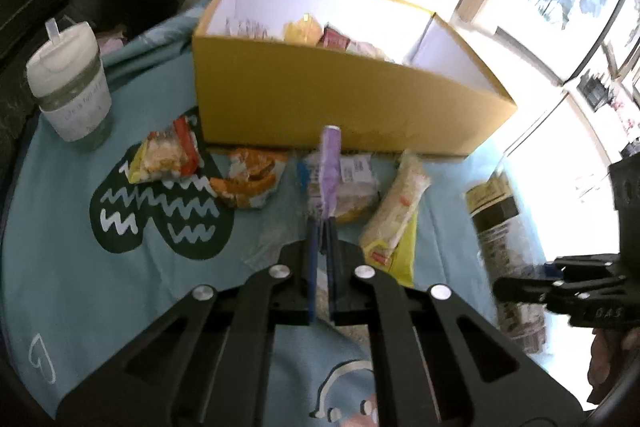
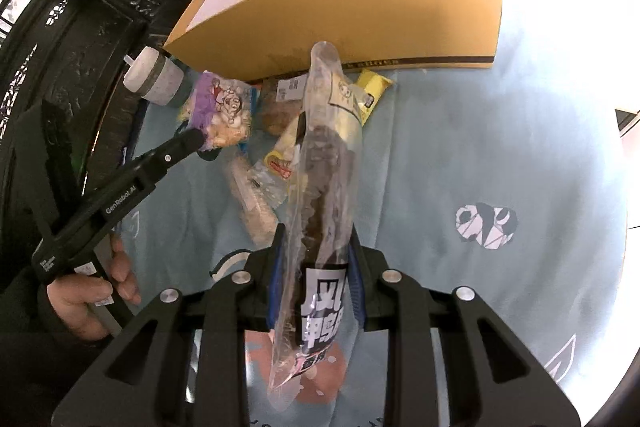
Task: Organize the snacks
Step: 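Grasp the purple stick snack with left tool while right grasps clear duck-neck bag, then carry both snacks over the yellow box and open both tools to drop them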
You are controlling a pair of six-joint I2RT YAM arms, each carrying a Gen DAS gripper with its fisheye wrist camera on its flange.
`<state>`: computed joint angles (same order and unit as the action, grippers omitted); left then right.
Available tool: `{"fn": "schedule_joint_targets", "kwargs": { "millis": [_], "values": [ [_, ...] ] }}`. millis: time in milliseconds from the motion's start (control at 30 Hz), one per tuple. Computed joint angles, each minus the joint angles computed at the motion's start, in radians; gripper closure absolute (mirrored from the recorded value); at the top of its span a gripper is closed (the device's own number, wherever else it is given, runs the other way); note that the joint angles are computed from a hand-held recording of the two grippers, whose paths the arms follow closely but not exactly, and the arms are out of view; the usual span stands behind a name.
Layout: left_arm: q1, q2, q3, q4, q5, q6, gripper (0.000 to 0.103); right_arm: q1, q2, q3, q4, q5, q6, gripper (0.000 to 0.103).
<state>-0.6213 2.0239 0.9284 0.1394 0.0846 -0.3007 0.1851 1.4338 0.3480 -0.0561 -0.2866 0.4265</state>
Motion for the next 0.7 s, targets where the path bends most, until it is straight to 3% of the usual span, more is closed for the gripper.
{"fn": "schedule_joint_targets", "kwargs": {
  "millis": [100, 133, 167, 233, 333, 367, 400, 433, 700],
  "values": [
    [-0.02, 0.075, 0.077, -0.06, -0.048, 0.012, 0.091, 0.017, 0.048, -0.001, 0.031, 0.012, 0.032, 0.075],
    [-0.026, 0.093, 0.098, -0.072, -0.061, 0.01, 0.075, 0.023, 0.054, -0.006, 0.038, 0.014, 0.034, 0.075],
    [-0.031, 0.107, 0.111, -0.074, -0.071, 0.008, 0.051, 0.033, 0.056, -0.008, 0.041, 0.019, 0.04, 0.075],
    [-0.053, 0.124, 0.126, -0.054, -0.136, 0.01, 0.029, 0.063, 0.067, -0.004, 0.052, 0.034, 0.071, 0.075],
    [-0.048, 0.167, 0.183, -0.078, -0.15, -0.002, 0.032, 0.066, 0.058, -0.004, 0.044, 0.043, 0.069, 0.075],
    [-0.035, 0.174, 0.191, -0.075, -0.121, -0.016, 0.06, 0.068, 0.052, -0.005, 0.042, 0.045, 0.069, 0.075],
    [-0.026, 0.181, 0.203, -0.084, -0.102, -0.008, 0.081, 0.07, 0.047, -0.007, 0.04, 0.048, 0.07, 0.075],
    [-0.024, 0.185, 0.211, -0.093, -0.093, 0.001, 0.089, 0.075, 0.045, -0.009, 0.045, 0.051, 0.076, 0.075],
    [-0.044, 0.141, 0.115, -0.048, -0.1, 0.032, 0.09, 0.071, 0.102, -0.035, 0.134, 0.041, 0.107, 0.075]
  ]
}}
